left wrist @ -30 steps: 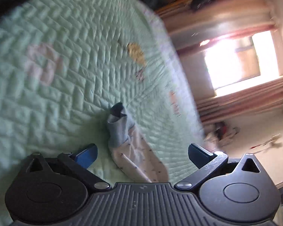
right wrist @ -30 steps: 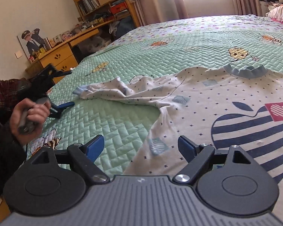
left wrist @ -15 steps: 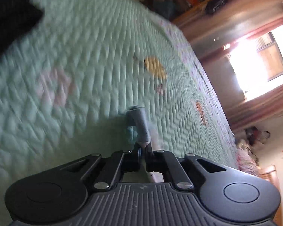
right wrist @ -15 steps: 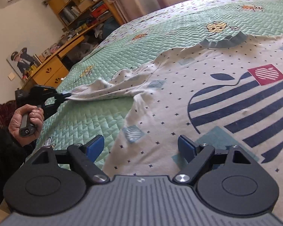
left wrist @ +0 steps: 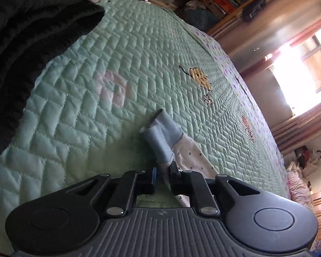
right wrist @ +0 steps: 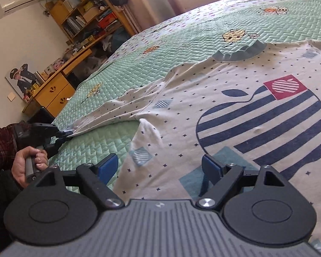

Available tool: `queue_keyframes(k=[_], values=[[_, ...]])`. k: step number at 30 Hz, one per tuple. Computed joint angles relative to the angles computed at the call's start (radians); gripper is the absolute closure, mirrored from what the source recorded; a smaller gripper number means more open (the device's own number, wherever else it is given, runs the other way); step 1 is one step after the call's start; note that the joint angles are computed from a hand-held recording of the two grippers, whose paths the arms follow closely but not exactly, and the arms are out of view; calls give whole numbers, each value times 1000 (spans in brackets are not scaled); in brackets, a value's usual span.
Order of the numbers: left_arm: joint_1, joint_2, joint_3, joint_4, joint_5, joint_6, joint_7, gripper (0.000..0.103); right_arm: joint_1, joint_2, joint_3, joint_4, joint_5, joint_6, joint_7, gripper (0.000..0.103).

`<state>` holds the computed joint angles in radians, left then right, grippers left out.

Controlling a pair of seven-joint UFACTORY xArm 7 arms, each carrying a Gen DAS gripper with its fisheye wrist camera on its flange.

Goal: Fold clothes
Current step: 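Grasp the sleeve cuff with the left tool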

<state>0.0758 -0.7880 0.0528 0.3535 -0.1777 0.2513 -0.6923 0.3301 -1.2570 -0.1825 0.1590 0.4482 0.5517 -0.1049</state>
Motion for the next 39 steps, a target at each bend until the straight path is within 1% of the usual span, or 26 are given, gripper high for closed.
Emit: queue_keyframes(k=[3,4,6,8,9,10,11,12,14,15,17,21,22,24,25,26,28,30,32,34,37,39], values=[[32,-20,-39,2,31,32,-11,86,1,-3,6,-1,2,5,12,17],[49,-24,-51,2,41,39,-23,83,3,-5,9,-1,3,6,15,17],[68,-49,-56,-16,45,44,-49,80,11,-14,13,-2,2,8,14,17],[102,-88,-76,-25,58,75,-87,78,15,-24,14,-3,-2,11,11,17],[117,-122,-86,-33,66,99,-105,71,17,-29,14,-3,-3,12,9,17],[119,-190,-93,-57,74,142,-119,63,17,-34,14,-4,-4,11,8,17],[113,-220,-92,-64,78,159,-126,61,16,-37,13,-5,-3,8,10,17],[108,-250,-97,-73,81,173,-137,56,14,-39,12,-7,-2,2,13,17],[94,-317,-113,-94,89,209,-159,54,9,-43,15,-12,2,-6,25,17],[87,-354,-131,-105,94,227,-175,51,7,-44,14,-12,1,-5,30,17],[62,-424,-178,-126,106,263,-216,51,-3,-57,8,-13,-6,1,32,17],[-33,-498,-286,-132,147,320,-279,51,-70,-91,-26,-7,-22,21,40,17],[-57,-485,-302,-124,161,311,-281,51,-96,-100,-41,-2,-27,33,41,17],[-83,-444,-308,-112,191,275,-272,50,-149,-115,-64,8,-42,59,38,17],[-93,-425,-306,-108,200,256,-269,47,-172,-123,-79,13,-50,77,31,17],[-96,-410,-278,-116,187,230,-284,45,-194,-132,-94,16,-55,97,23,17],[-103,-385,-186,-149,127,183,-324,44,-237,-151,-119,15,-63,134,7,17],[-113,-386,-81,-198,60,106,-335,46,-281,-173,-140,6,-67,168,-10,17],[-104,-358,-19,-197,27,63,-316,45,-310,-175,-152,-3,-64,191,-23,17],[-111,-299,37,-166,4,44,-271,35,-329,-165,-157,-11,-54,201,-32,17],[-96,-227,66,-139,-45,3,-259,33,-331,-133,-151,-17,-28,188,-40,17],[-99,-171,76,-131,-71,-55,-249,34,-329,-130,-144,-22,-19,181,-54,17]])
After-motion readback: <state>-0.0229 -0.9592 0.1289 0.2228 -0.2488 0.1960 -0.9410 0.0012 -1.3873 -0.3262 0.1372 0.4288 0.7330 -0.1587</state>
